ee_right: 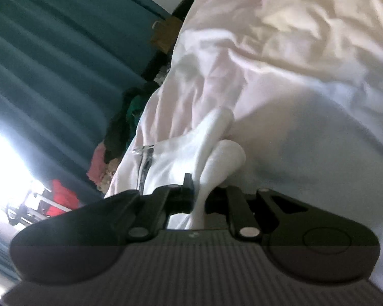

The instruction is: Fold clothes

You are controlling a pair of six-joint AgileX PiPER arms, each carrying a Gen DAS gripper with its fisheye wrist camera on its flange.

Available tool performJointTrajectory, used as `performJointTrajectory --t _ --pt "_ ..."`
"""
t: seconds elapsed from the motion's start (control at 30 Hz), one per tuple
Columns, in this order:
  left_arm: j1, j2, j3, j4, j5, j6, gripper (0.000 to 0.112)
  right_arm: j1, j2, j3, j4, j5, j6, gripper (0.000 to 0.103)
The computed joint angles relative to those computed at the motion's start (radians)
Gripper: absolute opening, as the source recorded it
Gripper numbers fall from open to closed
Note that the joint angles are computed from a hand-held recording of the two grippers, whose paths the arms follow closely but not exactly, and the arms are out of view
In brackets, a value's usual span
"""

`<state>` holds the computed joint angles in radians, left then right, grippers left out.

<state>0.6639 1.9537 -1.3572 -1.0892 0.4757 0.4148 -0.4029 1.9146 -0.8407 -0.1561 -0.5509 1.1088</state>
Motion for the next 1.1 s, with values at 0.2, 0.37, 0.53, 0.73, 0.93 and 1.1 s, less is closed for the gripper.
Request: performJointTrajectory --t 0.2,0.37,0.53,0.73,0.93,1.1 --pt "0.093 -0.083 0.22 -0.353 0.08 0.288 0.056 0.009 -0.138 0.189 -0.002 -0.03 0.019 0.049" --pt "0.176 -0.152 0.318 -0.366 0.189 0.321 0.062 -0.048 -0.241 0.338 -0.175 -0.109 0.219 0.051" --pt "0.185 -0.212 0.359 -0.298 0.198 0.296 0.064 -0.099 -0.239 0.355 -0.352 -0.162 0.339 0.023" --pt "0.045 -0.209 0.331 -0.203 0.05 0.278 0.063 -0.091 -0.103 0.288 -0.327 -0.263 0.345 0.025" --pt "-0.035 -0.171 0.313 -0.331 -0.055 0.366 0.056 -0.072 0.0 0.224 -0.261 -0.337 0.413 0.026" --pt "-0.084 -0.172 0.346 -0.557 -0.116 0.617 0.045 -0.057 -0.002 0.182 -0.219 -0.233 0.296 0.018"
